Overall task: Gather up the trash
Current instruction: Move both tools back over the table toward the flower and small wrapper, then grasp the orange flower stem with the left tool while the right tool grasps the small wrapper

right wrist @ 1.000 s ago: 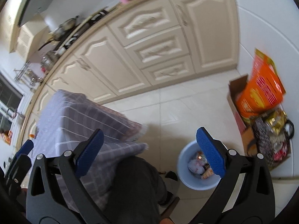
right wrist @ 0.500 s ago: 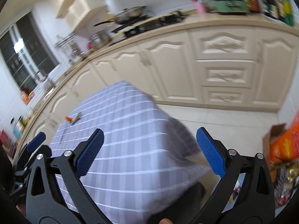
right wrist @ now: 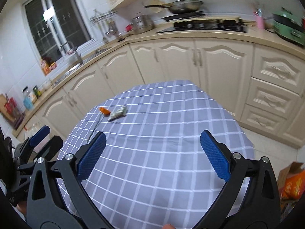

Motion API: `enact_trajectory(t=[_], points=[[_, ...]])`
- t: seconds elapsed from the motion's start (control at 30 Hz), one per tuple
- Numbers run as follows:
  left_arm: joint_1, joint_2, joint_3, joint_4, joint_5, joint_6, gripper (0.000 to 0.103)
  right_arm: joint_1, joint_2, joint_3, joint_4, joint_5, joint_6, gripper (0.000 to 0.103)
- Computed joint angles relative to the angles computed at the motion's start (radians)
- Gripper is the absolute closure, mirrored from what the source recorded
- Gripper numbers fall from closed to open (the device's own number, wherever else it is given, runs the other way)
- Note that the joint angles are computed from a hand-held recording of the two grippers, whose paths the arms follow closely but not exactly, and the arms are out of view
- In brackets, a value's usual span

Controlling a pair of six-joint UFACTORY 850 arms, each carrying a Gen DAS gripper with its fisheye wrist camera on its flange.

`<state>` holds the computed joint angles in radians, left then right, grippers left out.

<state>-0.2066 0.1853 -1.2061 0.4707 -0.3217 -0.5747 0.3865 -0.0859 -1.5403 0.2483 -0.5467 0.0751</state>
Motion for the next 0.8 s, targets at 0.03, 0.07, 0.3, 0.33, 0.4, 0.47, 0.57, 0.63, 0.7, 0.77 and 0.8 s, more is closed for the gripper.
enact_trajectory(t=[0.03, 0.07, 0.3, 0.33, 0.4, 0.47, 0.57, 0.63, 0.7, 0.77, 0.8], points=[[0.02, -0.004, 0.0, -0.008, 0.003, 0.007, 0.008, 0.012, -0.025, -0.027, -0.015, -0.006, 0.007, 0.006], [0.045, -0.012, -0.003, -0.028, 0.005, 0.024, 0.008, 0.024, -0.046, -0.049, -0.031, -0.011, 0.016, 0.006], [0.186, -0.105, -0.05, -0.194, 0.009, 0.209, 0.008, 0.081, -0.239, -0.247, -0.08, -0.092, 0.023, 0.006], [0.197, -0.124, -0.062, -0.213, 0.004, 0.236, 0.008, 0.085, -0.265, -0.274, -0.089, -0.105, 0.024, 0.006], [0.211, -0.175, -0.1, -0.239, -0.009, 0.271, 0.008, 0.093, -0.319, -0.332, -0.102, -0.138, 0.024, 0.006], [0.226, -0.227, -0.144, -0.302, -0.032, 0.344, 0.008, 0.096, -0.361, -0.374, -0.106, -0.158, 0.023, 0.006], [0.225, -0.317, -0.226, -0.321, -0.074, 0.396, 0.008, 0.097, -0.41, -0.423, -0.124, -0.18, 0.03, 0.006], [0.231, -0.378, -0.285, -0.381, -0.108, 0.467, 0.008, 0.094, -0.44, -0.455, -0.118, -0.194, 0.024, 0.006], [0.236, -0.443, -0.345, -0.423, -0.143, 0.516, 0.009, 0.092, -0.468, -0.486, -0.123, -0.212, 0.02, 0.006], [0.245, -0.492, -0.398, -0.483, -0.193, 0.566, 0.015, 0.091, -0.489, -0.511, -0.114, -0.228, 0.003, 0.006], [0.258, -0.514, -0.425, -0.576, -0.222, 0.638, 0.032, 0.092, -0.499, -0.523, -0.108, -0.235, -0.008, 0.006]])
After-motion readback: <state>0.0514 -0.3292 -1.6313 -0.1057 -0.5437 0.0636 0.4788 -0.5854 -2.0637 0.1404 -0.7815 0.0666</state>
